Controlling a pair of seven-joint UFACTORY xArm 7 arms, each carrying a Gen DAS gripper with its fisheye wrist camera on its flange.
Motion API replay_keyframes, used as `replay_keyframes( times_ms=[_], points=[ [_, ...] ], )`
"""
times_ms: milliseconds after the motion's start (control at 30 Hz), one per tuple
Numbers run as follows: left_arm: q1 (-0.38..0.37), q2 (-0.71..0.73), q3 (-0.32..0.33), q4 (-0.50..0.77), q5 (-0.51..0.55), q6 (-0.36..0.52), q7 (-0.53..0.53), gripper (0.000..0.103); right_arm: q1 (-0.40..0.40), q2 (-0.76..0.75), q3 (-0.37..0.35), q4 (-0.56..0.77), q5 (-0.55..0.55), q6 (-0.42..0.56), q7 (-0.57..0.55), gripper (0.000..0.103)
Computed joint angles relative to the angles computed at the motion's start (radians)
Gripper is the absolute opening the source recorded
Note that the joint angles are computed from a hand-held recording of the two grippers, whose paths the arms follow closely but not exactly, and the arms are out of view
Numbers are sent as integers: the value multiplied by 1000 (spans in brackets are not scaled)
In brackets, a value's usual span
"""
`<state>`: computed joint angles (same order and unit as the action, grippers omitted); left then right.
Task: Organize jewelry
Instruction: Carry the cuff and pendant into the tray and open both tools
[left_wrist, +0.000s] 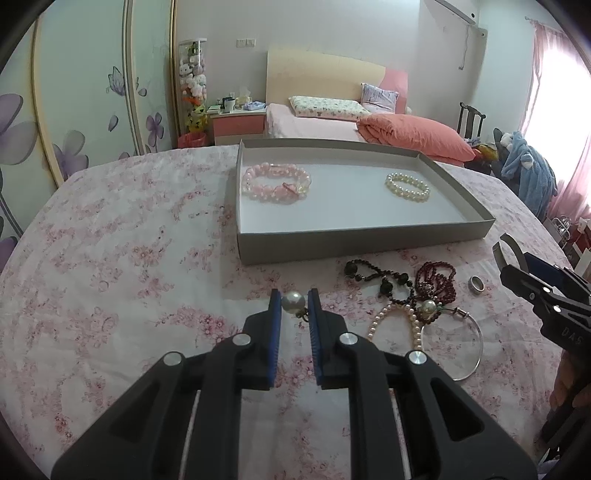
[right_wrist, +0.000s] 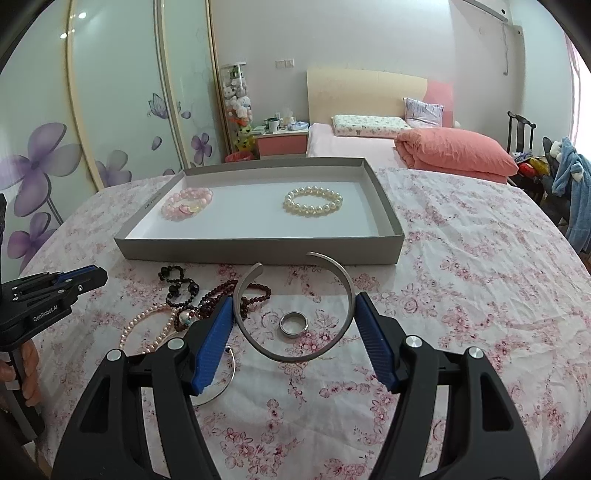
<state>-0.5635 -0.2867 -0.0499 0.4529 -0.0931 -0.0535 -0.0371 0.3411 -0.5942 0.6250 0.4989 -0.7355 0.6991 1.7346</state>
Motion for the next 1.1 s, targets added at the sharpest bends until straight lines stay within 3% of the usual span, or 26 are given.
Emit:
replay_keyframes(
  times_ms=[233, 767, 1100],
  points=[
    [64, -33, -61, -20, 23, -10, -41, 15, -2, -7, 24, 11, -17, 26, 25, 67],
    [369, -195, -396, -56, 135, -136, -225, 15, -51, -61, 124, 88, -155, 146, 111, 67],
    [457, -180, -492, -8, 147, -165, -253, 15, -76, -72, 116, 108, -223, 164, 131, 67]
  ],
)
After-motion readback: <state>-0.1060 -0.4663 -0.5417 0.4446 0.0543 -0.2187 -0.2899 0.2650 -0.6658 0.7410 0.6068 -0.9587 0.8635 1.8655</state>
